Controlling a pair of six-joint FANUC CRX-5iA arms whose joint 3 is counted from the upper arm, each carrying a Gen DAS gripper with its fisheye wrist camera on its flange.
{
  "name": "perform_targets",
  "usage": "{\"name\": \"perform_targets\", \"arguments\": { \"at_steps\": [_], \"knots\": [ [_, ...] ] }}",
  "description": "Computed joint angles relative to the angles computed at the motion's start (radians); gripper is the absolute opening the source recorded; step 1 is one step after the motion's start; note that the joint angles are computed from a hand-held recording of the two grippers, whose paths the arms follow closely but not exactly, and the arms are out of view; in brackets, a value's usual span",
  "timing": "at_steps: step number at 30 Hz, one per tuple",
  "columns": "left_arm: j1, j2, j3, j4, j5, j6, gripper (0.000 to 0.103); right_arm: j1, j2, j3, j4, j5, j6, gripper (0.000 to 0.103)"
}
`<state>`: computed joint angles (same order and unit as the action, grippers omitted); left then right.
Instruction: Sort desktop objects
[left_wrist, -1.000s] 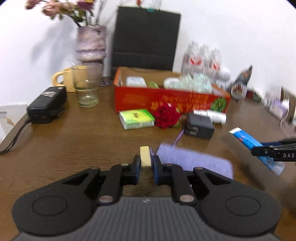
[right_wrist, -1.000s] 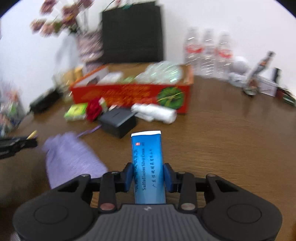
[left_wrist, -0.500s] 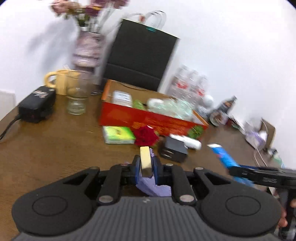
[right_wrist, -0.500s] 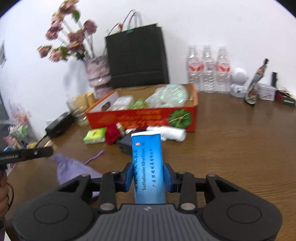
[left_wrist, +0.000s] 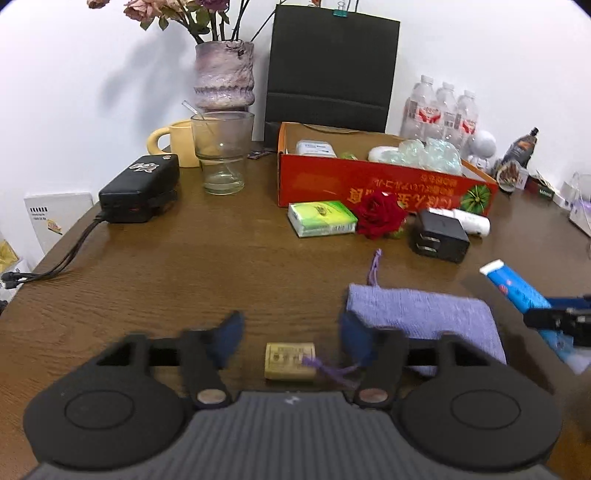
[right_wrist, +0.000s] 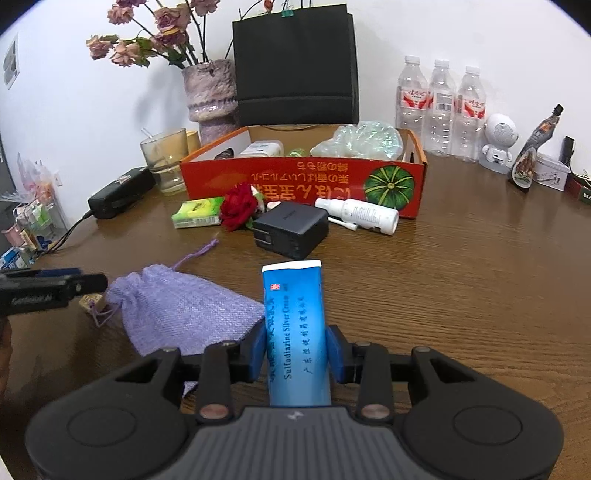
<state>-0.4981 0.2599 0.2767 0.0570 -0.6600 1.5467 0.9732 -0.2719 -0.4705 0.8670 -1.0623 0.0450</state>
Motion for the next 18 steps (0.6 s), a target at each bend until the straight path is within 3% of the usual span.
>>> {"name": "perform_targets", "arguments": {
  "at_steps": [2, 4, 8, 11, 13, 18],
  "knots": [
    [0.007, -0.032, -0.043, 0.011, 0.013, -0.034, 0.078, 0.004, -0.011, -0.008, 0.004, -0.004, -0.011, 0.034],
    [0.018, -0.062, -0.096, 0.045, 0.024, -0.084, 0.065, 0.009, -0.017, -0.013, 0.006, -0.014, -0.019, 0.034],
    [0.029, -0.079, -0.153, 0.126, 0.041, -0.211, 0.057, 0.001, -0.016, -0.015, 0.007, 0.000, -0.018, 0.034],
    [0.017, -0.050, -0.112, 0.070, 0.049, -0.159, 0.049, -0.003, -0.006, -0.007, -0.004, 0.019, 0.000, 0.034],
    [0.021, -0.021, -0.074, 0.062, 0.018, -0.168, 0.026, 0.001, 0.000, -0.002, -0.012, 0.024, 0.011, 0.034],
    [0.032, 0.003, -0.052, 0.047, 0.031, -0.147, 0.024, 0.004, 0.002, -0.001, -0.016, 0.027, 0.011, 0.034]
  ]
}}
